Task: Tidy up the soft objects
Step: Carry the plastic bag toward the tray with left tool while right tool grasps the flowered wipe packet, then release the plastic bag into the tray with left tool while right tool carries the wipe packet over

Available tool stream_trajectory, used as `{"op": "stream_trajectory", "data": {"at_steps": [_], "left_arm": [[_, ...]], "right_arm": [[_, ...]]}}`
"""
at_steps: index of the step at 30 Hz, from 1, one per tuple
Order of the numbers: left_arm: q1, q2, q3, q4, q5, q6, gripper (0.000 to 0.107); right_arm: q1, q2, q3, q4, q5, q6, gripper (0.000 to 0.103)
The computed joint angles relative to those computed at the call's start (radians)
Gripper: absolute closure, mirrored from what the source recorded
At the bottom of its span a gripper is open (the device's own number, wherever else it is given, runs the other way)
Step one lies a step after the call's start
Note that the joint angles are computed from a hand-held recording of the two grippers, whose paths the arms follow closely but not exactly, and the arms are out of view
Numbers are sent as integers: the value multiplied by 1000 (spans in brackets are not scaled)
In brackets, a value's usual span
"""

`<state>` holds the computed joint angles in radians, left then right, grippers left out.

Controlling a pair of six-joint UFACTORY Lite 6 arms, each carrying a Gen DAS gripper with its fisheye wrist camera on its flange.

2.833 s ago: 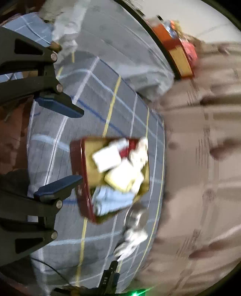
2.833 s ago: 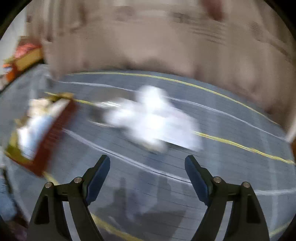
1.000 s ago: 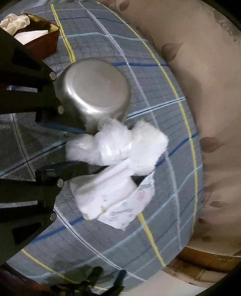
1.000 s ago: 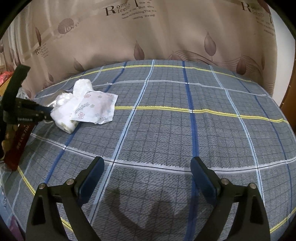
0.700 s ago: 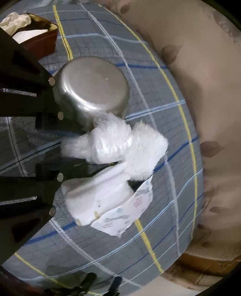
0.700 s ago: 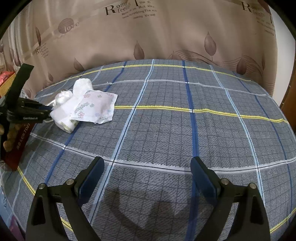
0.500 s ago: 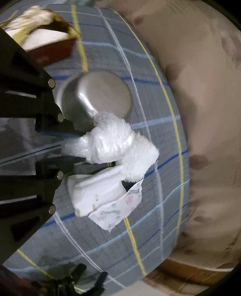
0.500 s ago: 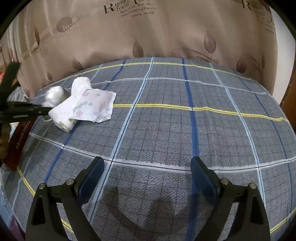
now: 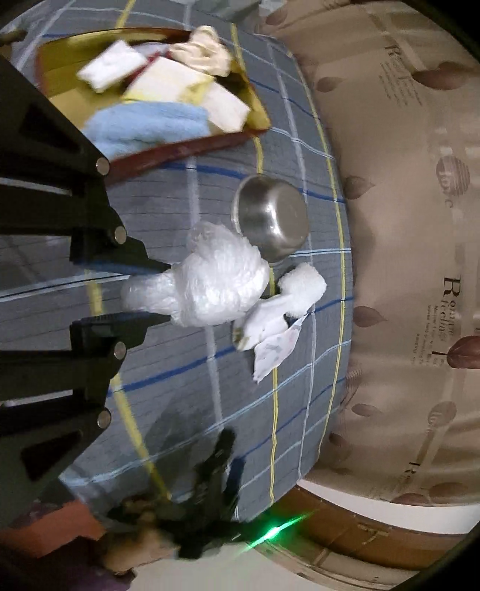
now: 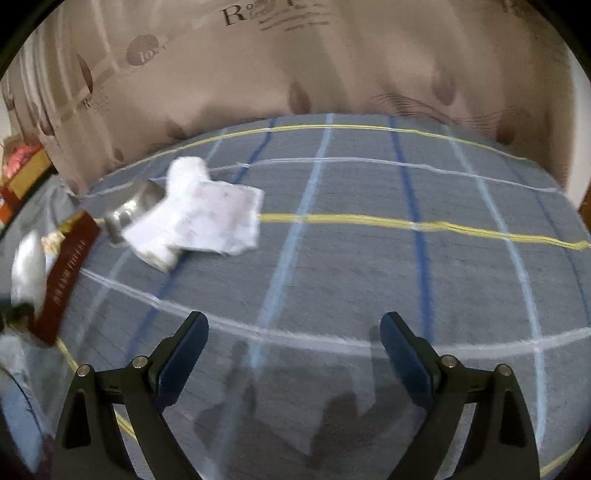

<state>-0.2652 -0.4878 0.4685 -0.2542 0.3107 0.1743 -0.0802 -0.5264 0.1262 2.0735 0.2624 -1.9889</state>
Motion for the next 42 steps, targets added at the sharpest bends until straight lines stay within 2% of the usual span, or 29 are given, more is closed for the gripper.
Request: {"op": "stream_trajectory", "data": {"at_steps": [2, 5, 7, 10, 13, 17, 18, 19, 20, 21, 23, 24, 26, 28, 31, 35, 37, 39, 42], "left_arm": [[20, -81, -33, -26, 53, 18, 89], [45, -173, -57, -9, 109, 10, 89], [76, -219, -59, -25, 140, 39, 89], [149, -259, -51, -98, 193, 145, 89], [228, -265, -45, -182, 231, 255, 89], [300, -267, -56, -247, 254, 345, 89], [312, -271, -59, -252, 261, 351, 88], [330, -276, -61, -261, 271, 363, 89], [346, -281, -62, -273, 283, 378, 89], [376, -284, -64, -300, 302, 412, 88], [406, -291, -68, -311, 317, 429, 88], [416, -300, -73, -308, 321, 429, 88], [443, -323, -80, -300, 339, 430, 88], [495, -365, -89, -323, 383, 471, 88], [516, -411, -99, -284, 410, 449, 88], [681, -506, -121, -324, 521, 546, 87], [858, -528, -119, -390, 620, 683, 87], [1056, -534, -115, -438, 717, 825, 87], [1313, -487, -100, -478, 808, 1021, 87]], "right_arm": [[51, 113, 93, 2, 41, 26, 3], [152, 361, 310, 145, -6, -76, 3], [153, 482, 420, 64, -12, 11, 3], [120, 659, 578, -166, 27, 266, 5], [116, 728, 646, -220, 60, 346, 5], [163, 815, 732, -299, 17, 440, 5], [178, 808, 727, -245, -7, 386, 12], [182, 806, 727, -232, -8, 371, 24], [178, 808, 728, -261, 2, 398, 53], [169, 812, 730, -299, 23, 433, 74], [160, 809, 725, -308, 45, 426, 81], [165, 782, 702, -273, 29, 382, 88], [142, 738, 660, -223, 56, 325, 89], [83, 691, 609, -267, 147, 359, 89], [38, 548, 483, -249, 173, 335, 89], [22, 297, 269, -265, 177, 347, 89], [83, 133, 143, -271, 137, 364, 89], [233, -58, 26, -317, 18, 486, 89], [458, -244, -93, -358, -143, 682, 89]]}}
